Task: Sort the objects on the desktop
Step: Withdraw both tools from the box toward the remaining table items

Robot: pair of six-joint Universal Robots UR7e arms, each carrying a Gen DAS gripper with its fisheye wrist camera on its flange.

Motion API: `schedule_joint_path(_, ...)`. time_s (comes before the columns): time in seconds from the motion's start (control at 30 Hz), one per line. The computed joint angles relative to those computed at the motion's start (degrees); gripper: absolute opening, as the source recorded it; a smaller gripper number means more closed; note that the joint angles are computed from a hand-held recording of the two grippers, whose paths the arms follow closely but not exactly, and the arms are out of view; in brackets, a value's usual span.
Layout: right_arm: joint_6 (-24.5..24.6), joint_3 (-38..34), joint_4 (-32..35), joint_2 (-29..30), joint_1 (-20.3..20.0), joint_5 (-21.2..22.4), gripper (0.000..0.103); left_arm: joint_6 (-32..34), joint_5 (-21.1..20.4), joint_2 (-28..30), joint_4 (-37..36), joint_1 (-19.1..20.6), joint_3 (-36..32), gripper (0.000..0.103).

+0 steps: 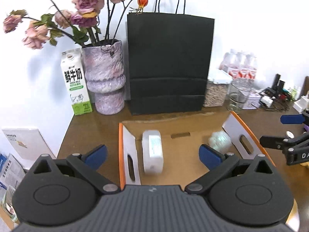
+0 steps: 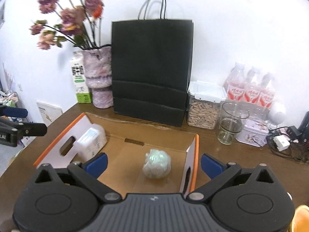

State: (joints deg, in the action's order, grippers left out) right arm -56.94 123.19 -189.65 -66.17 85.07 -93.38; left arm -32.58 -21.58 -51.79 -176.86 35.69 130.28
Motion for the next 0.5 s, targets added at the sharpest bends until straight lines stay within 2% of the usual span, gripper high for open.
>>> schedule_joint_path(0.1,-2.55,5.13,-1.67,-4.06,-1.87,2.53,0.103,-7.02,-0.50,-2.22,2.84,-3.02,4.53,0.103)
schedule_joint_path(0.27,-6.79,14.13,-6.13,-9.90,-6.49,7.78,0.103,-22.13,-0.15,-4.58,11.93,-8.75,11.44,0.103)
schedule_joint_path(0.4,-10.85,21.38,-10.47,-13.97,-11.93,12.53,0.103,-35.22,-0.94,-5.66,19.77,-13.27,15.75,0.103)
schedule_joint_path(0.5,-15.03,26.97,-14.95,-16.15,-17.40,17.39,0.103,-48.35,-0.87,-6.01,28.77,-17.96,18.52,0.103)
